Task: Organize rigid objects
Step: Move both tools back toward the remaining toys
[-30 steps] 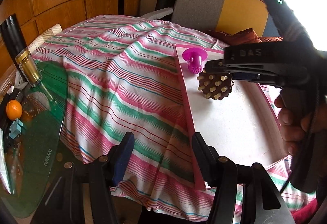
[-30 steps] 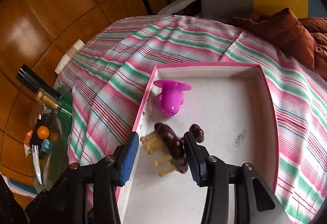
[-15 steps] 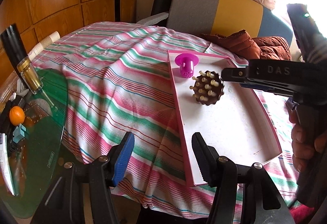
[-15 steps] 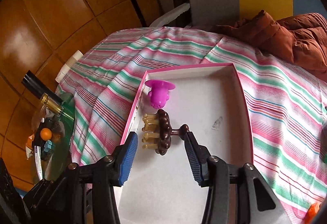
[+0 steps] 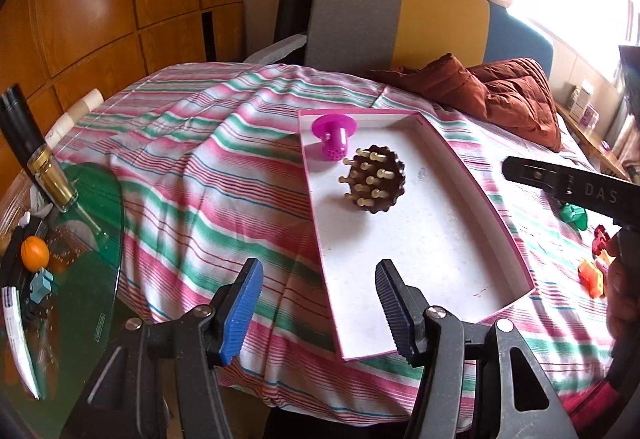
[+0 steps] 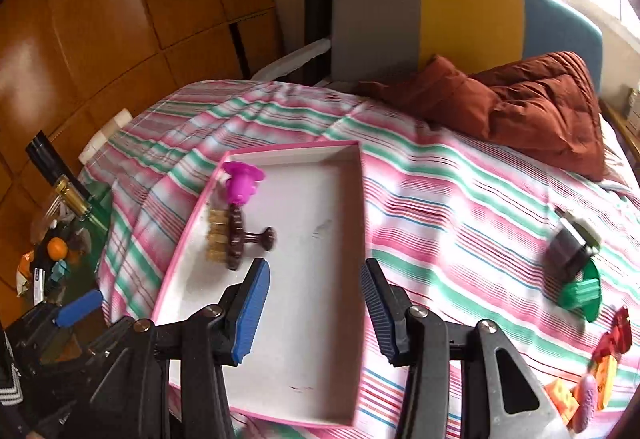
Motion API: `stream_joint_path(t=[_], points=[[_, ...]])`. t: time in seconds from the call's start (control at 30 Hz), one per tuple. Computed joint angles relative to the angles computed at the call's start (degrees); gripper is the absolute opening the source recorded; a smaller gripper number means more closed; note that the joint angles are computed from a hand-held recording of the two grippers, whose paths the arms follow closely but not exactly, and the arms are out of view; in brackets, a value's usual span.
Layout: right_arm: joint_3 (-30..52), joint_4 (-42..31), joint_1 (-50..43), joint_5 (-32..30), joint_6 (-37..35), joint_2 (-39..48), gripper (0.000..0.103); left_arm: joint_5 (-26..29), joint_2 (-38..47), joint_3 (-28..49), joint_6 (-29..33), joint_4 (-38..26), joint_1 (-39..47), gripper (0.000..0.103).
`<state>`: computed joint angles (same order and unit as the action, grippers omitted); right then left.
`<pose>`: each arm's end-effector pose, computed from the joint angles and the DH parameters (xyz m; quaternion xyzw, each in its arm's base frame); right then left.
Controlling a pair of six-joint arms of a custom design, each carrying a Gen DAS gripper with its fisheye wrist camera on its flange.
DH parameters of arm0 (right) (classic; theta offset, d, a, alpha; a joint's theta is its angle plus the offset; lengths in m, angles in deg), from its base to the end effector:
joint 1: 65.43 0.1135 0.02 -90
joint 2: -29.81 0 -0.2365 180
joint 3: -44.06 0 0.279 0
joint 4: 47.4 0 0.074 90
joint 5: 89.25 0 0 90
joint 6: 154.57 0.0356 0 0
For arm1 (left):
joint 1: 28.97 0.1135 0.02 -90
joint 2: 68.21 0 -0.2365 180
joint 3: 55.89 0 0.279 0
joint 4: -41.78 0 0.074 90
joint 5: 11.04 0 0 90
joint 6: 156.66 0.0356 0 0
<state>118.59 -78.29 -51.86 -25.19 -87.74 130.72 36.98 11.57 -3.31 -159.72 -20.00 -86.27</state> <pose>0.3580 0.1024 0.1326 -0.3547 0.8674 0.1916 0.2916 0.1432 -0.1790 0.1183 -0.2897 0.8875 0.0836 0.3484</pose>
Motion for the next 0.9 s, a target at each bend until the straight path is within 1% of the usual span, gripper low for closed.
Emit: stream_joint_path(t=[0.07, 0.1, 0.13, 0.5, 0.6, 0.7, 0.8, 0.83, 0.87, 0.9], points=[[0.73, -0.25, -2.36, 0.11, -1.01, 0.82, 0.048, 0.02, 0.65, 0.90, 1.16, 0.39, 0.11, 0.061], [1.22, -0.23, -3.50, 0.46, -1.65, 1.42, 0.048, -0.12, 0.93, 1.33, 1.81, 0.65, 0.14, 0.065], [1.93, -0.43, -4.68, 0.93, -2.28, 2.08, 0.048, -0.40, 1.40, 1.87, 2.18, 0.66, 0.06, 0.065], [14.43, -2.30, -16.24, 4.01, -3.21, 11.44, 0.048, 0.31, 7.06, 7.71, 10.73, 4.35, 1.95, 0.065], [18.72, -0.88, -19.20, 5.17, -2.62, 14.66, 0.048, 0.90, 8.44, 9.43, 14.45, 6.31, 2.91, 0.066], [25.11, 0.56, -22.66, 6.15, 0.93, 19.91, 0.048, 2.57, 9.44, 10.80, 19.28, 9.46, 4.52, 0.066], [30.59, 2.84, -26.08, 8.05, 7.06, 25.71, 0.048, 3.66, 11.64, 13.47, 23.73, 11.87, 5.70, 0.066], [32.72, 2.60, -27.27, 8.42, 9.62, 27.88, 0.048, 3.70, 12.94, 14.95, 24.87, 12.17, 5.84, 0.066], [36.46, -0.61, -28.01, 10.23, 12.32, 30.46, 0.048, 3.87, 14.09, 16.26, 26.40, 12.79, 6.14, 0.066], [40.79, -4.49, -28.86, 10.26, 15.10, 32.99, 0.049, 4.10, 15.31, 17.56, 27.70, 13.48, 6.44, 0.066]])
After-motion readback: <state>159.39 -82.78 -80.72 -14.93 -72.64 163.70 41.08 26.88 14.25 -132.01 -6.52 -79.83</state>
